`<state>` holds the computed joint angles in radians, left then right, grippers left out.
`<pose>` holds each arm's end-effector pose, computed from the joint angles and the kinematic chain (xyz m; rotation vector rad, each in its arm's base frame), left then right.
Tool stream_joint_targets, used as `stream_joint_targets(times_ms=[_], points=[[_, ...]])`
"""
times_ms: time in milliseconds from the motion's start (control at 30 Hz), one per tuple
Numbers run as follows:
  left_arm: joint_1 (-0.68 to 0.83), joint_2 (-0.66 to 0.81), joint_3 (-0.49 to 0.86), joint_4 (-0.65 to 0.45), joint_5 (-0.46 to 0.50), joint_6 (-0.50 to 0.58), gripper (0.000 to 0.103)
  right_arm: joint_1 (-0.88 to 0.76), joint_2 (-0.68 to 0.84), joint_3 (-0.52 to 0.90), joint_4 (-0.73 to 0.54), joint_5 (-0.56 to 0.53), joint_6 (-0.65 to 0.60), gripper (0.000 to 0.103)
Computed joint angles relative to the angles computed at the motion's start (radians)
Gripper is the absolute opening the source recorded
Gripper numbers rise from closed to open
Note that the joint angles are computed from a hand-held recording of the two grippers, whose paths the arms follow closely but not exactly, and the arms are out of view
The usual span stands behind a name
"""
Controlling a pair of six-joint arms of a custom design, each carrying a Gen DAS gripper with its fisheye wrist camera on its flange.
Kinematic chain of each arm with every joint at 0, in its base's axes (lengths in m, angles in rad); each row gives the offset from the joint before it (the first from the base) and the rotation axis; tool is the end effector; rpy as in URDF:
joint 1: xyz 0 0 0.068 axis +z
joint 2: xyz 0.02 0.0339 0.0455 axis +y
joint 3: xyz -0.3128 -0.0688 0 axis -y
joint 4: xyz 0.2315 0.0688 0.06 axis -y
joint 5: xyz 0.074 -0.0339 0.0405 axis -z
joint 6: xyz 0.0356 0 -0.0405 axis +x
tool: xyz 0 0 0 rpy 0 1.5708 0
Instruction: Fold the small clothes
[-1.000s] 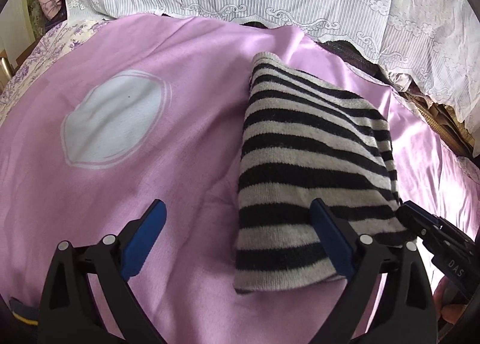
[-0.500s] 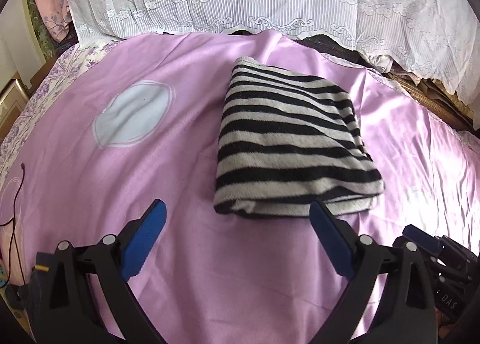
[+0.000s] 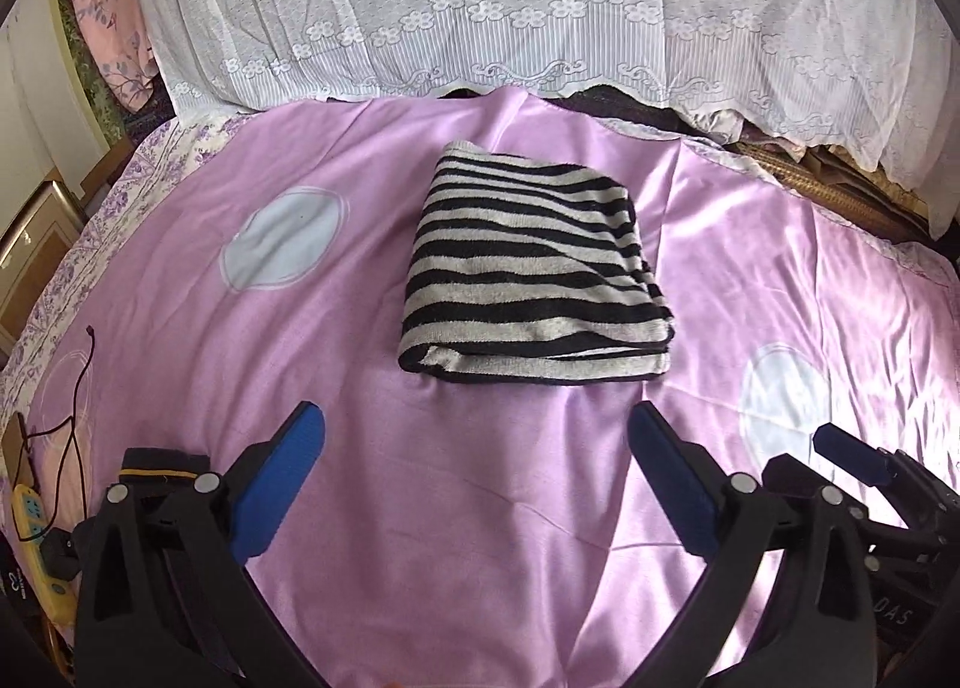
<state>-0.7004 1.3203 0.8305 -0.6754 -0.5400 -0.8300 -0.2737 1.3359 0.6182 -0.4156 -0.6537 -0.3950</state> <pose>0.1771 -0.1254 0.2645 -0.3014 2.4657 0.1418 0.2026 -0.0344 0.2180 -0.3339 2.4420 0.6078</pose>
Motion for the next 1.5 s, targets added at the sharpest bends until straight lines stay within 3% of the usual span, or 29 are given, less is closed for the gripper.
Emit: stream_joint_targets(times_ms=[133,600,1500], points=[[-0.013,-0.019,0.059,-0.091,-0.02,-0.038,0.099,-0.006,-0.046,0.021,-0.036,0.012,0.012,0.077],[-0.078,-0.049,0.148,-0.26,-0.086,-0.104,0.099,0.016,-0.169,0.038,-0.131,-0.001,0.004,0.078],[-0.087,-0.054,0.146,-0.258,-0.096,-0.109,0.099,0.048,-0.191,0.033,-0.115,0.033,0.026,0.078]])
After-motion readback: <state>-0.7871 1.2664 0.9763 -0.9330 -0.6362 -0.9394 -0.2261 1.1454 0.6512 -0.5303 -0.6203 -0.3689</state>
